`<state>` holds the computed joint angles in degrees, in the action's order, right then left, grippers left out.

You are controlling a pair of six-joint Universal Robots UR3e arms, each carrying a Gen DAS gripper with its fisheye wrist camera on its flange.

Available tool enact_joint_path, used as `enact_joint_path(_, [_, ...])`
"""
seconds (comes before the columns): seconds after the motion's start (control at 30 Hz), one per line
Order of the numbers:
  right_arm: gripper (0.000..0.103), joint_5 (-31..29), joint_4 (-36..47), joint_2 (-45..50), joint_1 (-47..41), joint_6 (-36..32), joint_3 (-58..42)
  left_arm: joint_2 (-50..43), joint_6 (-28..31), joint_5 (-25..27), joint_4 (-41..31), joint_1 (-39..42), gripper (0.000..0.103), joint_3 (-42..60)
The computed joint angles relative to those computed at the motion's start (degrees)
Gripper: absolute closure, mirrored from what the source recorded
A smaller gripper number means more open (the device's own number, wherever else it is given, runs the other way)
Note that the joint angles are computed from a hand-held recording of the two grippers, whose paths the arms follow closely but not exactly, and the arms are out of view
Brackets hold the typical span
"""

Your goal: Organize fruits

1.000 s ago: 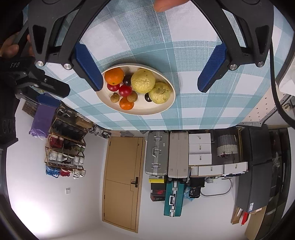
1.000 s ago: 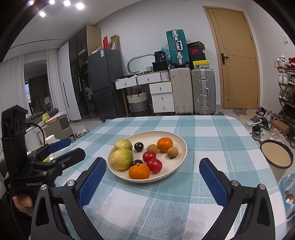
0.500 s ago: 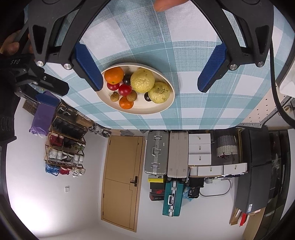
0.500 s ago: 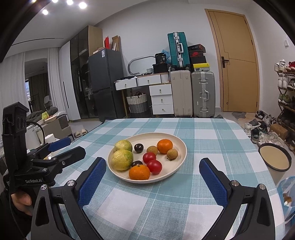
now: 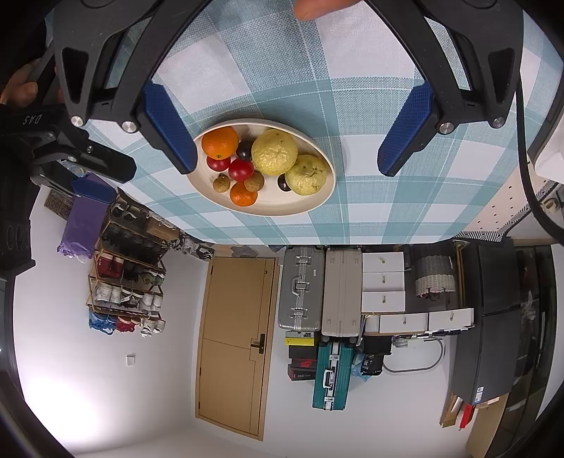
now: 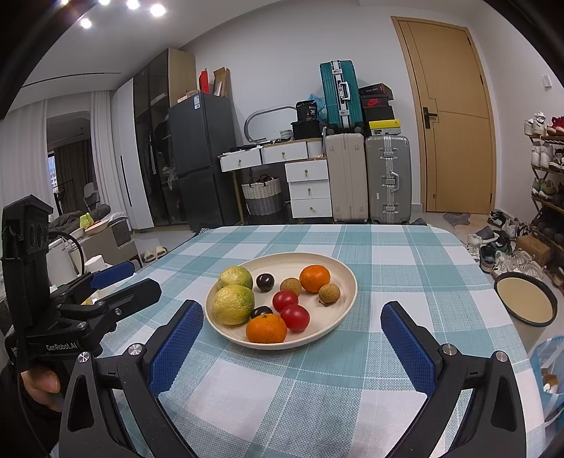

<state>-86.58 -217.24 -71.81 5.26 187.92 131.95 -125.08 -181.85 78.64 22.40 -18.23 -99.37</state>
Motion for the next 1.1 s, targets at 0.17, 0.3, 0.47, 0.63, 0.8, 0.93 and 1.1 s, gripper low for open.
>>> enact_joint_path(0.17, [0.000,0.0,-0.3,0.0,0.0,0.0,0.2,0.0,0.0,0.1,0.1,0.0,0.001,0.0])
enact_joint_path(0.3, [0.000,0.2,-0.4,0.0,-0.1,-0.1,0.3,0.2,-0.1,0.1,0.1,0.0,0.001,-0.2])
enact_joint_path(0.47, [0.000,0.2,-0.4,0.0,-0.2,-0.1,0.4,0.1,-0.1,0.1,0.3,-0.1,0.001,-0.1])
enact_joint_path(0.63, [0.000,0.1,-0.4,0.0,-0.1,-0.1,0.3,0.1,0.0,0.1,0.3,0.0,0.001,-0.2])
enact_joint_path(0.8, [0.000,0.2,-0.4,-0.1,-0.2,0.0,0.4,0.1,-0.1,0.1,0.4,0.0,0.001,-0.3])
enact_joint_path(0.93, [0.000,0.3,-0.6,0.1,-0.2,-0.2,0.4,0.2,-0.1,0.1,0.3,-0.1,0.001,-0.3])
enact_joint_path(1.1, [0.000,-0.1,-0.8,0.3,0.2,0.0,0.2,0.3,-0.1,0.1,0.4,0.0,0.001,-0.5])
